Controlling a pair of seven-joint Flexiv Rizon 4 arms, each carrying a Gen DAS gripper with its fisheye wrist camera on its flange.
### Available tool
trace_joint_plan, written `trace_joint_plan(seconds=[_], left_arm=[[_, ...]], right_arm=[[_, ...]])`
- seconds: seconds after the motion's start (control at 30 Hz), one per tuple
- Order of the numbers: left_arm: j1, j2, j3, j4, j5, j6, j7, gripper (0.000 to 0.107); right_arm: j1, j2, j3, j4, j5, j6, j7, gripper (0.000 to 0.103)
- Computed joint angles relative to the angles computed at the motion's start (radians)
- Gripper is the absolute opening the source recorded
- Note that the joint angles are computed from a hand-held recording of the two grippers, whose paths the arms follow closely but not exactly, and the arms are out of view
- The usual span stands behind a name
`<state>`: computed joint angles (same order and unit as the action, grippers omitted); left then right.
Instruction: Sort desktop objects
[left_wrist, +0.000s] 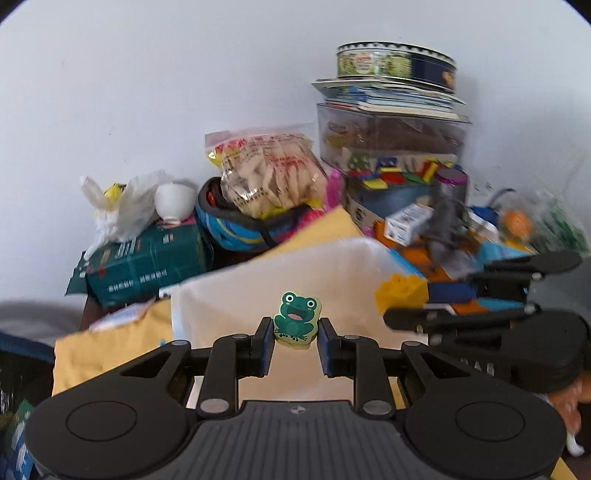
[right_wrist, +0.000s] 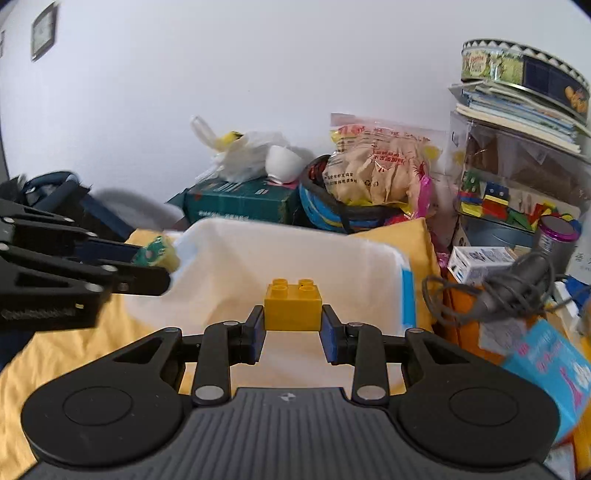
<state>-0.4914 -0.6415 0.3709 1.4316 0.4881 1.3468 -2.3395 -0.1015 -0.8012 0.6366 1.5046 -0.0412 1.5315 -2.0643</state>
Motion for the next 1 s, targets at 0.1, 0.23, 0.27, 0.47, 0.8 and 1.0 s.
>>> trace_joint_plan(seconds=[0.1,0.23,0.27,0.47,0.8,1.0], left_arm=[[0.065,-0.051,-0.052,-0.068,-0.059,-0.042,0.061,0.028],[0.090,-0.081,-0.063,-0.082,-0.106,-0.079,0.068,0.039],[0.090,-0.075,-0.064,-0.069,-0.114,-0.073,0.056,0.045],[0.024,-0.027,0.003,0.005,-0.066,-0.025,-0.021,0.047],[-0.244,0.063,0.157,0.164,0.185,-0.068,-0.284,0.062],[-0.167,0.130,-0.038,0.324,0.164,-0.043,-0.289,0.062]], right_arm=[[0.091,-0.012,-0.102,-0.073,-0.010,-0.050,0.071,0.034],[0.196,-0.027,-0.243,-0.138,-0.016,-0.121,0.158,0.045],[0.206,-0.030,-0.258,-0.143,-0.016,-0.126,0.165,0.045],[0.163,-0.009,-0.212,-0.097,0.024,-0.097,0.122,0.050],[-0.118,0.061,0.056,0.135,0.038,-0.108,-0.146,0.050],[-0.179,0.157,0.040,0.318,0.121,-0.171,-0.248,0.050]])
